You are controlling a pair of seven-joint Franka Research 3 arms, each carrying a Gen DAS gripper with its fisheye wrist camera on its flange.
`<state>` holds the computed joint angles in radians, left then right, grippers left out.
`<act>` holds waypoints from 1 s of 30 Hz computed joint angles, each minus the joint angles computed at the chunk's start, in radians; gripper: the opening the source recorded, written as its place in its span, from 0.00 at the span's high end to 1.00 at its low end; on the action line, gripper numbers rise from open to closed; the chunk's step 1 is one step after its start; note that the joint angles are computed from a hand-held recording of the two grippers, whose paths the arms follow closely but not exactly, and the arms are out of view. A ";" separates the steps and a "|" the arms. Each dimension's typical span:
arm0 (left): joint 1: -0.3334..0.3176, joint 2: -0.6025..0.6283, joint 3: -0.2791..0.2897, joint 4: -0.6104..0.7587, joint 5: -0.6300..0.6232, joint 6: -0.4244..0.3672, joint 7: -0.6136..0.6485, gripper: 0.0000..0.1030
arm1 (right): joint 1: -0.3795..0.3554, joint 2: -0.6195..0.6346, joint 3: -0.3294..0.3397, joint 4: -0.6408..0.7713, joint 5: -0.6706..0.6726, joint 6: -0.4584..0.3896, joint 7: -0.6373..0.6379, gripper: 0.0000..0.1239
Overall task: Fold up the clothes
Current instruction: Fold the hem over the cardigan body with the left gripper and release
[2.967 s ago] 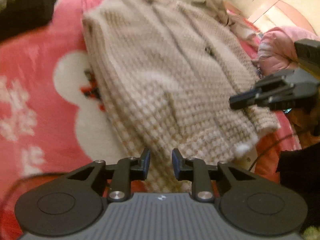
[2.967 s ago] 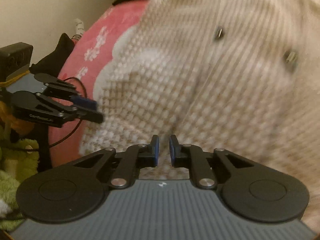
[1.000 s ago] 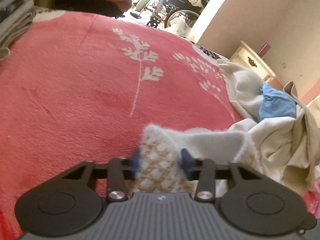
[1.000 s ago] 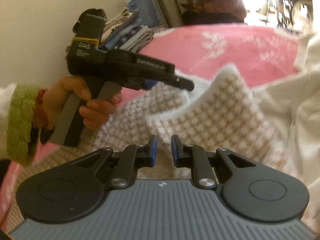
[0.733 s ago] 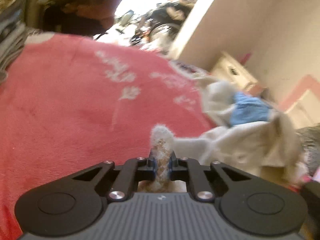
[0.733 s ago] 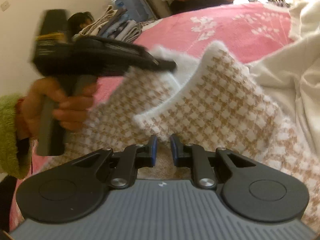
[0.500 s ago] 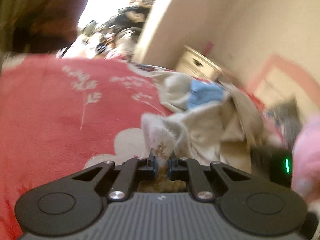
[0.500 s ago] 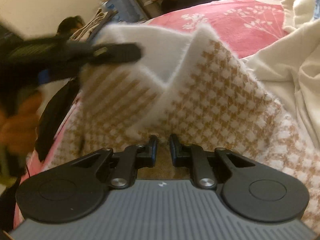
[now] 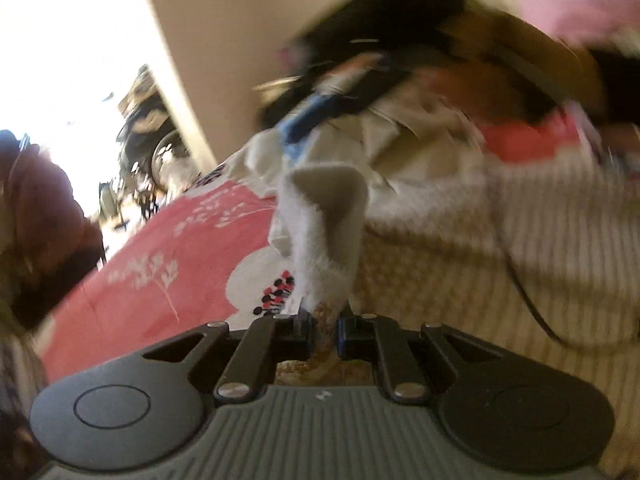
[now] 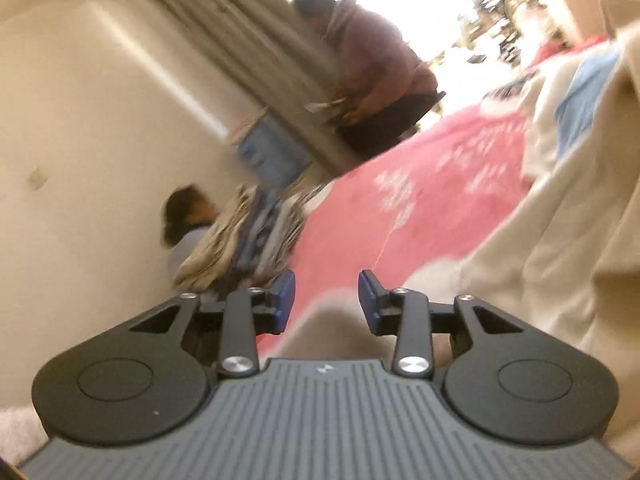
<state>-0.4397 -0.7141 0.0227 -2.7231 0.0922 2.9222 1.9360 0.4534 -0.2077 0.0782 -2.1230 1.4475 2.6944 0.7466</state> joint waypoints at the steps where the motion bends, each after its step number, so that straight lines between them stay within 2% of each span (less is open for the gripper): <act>1: 0.005 -0.007 -0.011 -0.009 0.022 -0.005 0.021 0.89 | -0.003 0.028 0.015 0.021 -0.063 0.026 0.046 0.72; 3: 0.026 -0.018 -0.036 -0.032 0.068 -0.001 0.055 0.89 | -0.006 0.077 0.032 0.052 -0.193 0.031 0.139 0.72; 5: 0.048 -0.030 -0.059 -0.055 0.110 0.000 0.078 0.89 | -0.016 0.078 0.032 0.036 -0.323 -0.040 0.241 0.73; 7: 0.069 -0.032 -0.079 -0.066 0.135 -0.006 0.080 0.88 | -0.013 0.046 0.024 -0.013 -0.337 -0.090 0.243 0.73; 9: 0.090 -0.021 -0.097 -0.062 0.142 -0.023 0.055 0.85 | -0.002 -0.014 0.024 -0.090 -0.338 -0.089 0.225 0.73; 10: 0.104 -0.017 -0.110 -0.058 0.145 -0.033 0.036 0.81 | 0.002 -0.036 0.024 -0.121 -0.351 -0.091 0.227 0.73; 12: 0.099 -0.015 -0.107 -0.040 0.131 -0.078 0.009 0.76 | 0.016 -0.046 0.024 -0.157 -0.355 -0.070 0.226 0.74; 14: 0.063 -0.062 -0.068 -0.032 0.071 -0.161 -0.018 0.68 | 0.035 -0.044 0.028 -0.180 -0.337 -0.019 0.199 0.76; 17: 0.038 -0.127 -0.030 -0.011 -0.021 -0.282 -0.064 0.66 | 0.066 -0.026 0.032 -0.192 -0.290 0.062 0.145 0.76; 19: 0.047 -0.174 0.000 -0.003 -0.104 -0.322 -0.136 0.66 | 0.081 -0.026 0.037 -0.201 -0.273 0.103 0.114 0.75; 21: 0.053 -0.197 0.029 -0.005 -0.191 -0.293 -0.221 0.66 | 0.089 -0.030 0.042 -0.208 -0.285 0.133 0.105 0.75; 25: 0.023 -0.122 0.096 0.020 -0.319 -0.200 -0.304 0.68 | 0.125 -0.049 0.038 -0.221 -0.253 0.194 0.058 0.74; 27: 0.068 -0.049 0.055 0.039 -0.267 -0.209 -0.301 0.67 | 0.146 -0.065 0.035 -0.231 -0.225 0.206 0.006 0.74; 29: 0.122 0.024 0.004 0.062 -0.204 -0.218 -0.307 0.72 | 0.147 -0.080 0.049 -0.248 -0.278 0.210 0.017 0.74; 30: 0.136 0.038 -0.002 0.062 -0.194 -0.214 -0.314 0.75 | 0.143 -0.086 0.059 -0.257 -0.324 0.211 0.040 0.74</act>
<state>-0.3037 -0.6763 0.0202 -2.6609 -0.1020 2.7082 1.6223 0.5966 -0.2938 0.1368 -2.3800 1.1231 2.9051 0.7868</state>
